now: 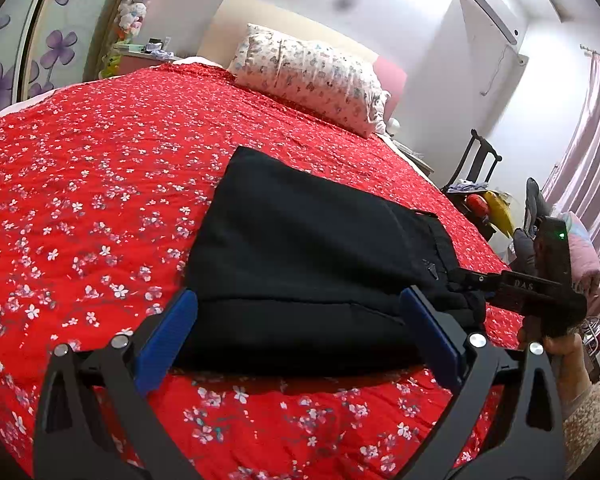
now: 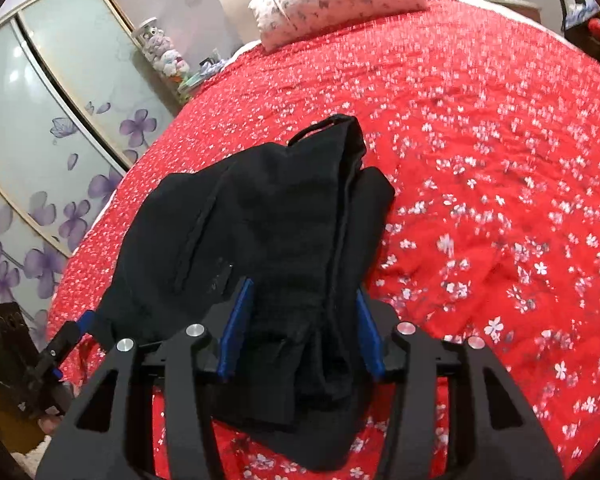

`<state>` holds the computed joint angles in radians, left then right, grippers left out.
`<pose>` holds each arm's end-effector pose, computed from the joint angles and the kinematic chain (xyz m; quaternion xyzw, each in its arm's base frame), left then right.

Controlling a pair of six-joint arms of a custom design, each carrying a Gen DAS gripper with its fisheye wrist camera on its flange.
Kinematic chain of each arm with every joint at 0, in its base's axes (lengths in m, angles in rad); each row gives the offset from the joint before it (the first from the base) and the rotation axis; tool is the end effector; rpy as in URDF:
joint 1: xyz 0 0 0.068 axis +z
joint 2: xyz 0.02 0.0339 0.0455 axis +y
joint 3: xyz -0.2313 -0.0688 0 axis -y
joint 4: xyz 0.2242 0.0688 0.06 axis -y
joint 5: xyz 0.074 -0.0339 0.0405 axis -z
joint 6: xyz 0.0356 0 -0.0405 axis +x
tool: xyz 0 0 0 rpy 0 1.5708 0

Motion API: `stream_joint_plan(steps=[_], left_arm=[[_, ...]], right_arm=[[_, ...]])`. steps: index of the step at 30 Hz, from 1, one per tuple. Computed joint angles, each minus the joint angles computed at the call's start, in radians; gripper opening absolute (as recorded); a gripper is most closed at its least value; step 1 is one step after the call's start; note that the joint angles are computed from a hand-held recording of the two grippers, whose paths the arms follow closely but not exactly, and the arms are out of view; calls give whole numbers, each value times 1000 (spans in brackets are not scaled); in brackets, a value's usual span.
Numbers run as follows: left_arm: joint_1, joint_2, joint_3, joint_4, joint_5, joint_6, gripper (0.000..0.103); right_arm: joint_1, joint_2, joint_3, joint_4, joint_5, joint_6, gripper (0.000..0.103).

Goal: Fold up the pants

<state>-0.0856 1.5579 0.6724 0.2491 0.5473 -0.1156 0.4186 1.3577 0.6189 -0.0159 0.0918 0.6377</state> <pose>0.2867 -0.0432 0.1471 0.1088 0.8613 -0.2836 0.4072 0.2361 0.1015 0.1580 0.1183 0.9094 0.1634 0.3636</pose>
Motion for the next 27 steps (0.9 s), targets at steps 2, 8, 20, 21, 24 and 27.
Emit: stream_joint_plan(steps=[2,8,20,21,24,27], left_arm=[[8,-4,-10,13,9,-8,101],[40,-55,13,-38,40,-28,101],[100,241,666,-649,90,182,101],[95,275,713,-681,76,191,101],[81,378,845,-780,61,220,101],[73,518,1021,-929,92,241,101]], right_arm=[[86,24,24,-13,131,-84,54],[-147,35,-101,212,-254,-17,68],[-220,46,-189,496,-427,47,36],[-187,18,-170,448,-384,11,36],[-152,-2,-133,381,-331,-39,36],[-188,52,-120,407,-376,-3,36]])
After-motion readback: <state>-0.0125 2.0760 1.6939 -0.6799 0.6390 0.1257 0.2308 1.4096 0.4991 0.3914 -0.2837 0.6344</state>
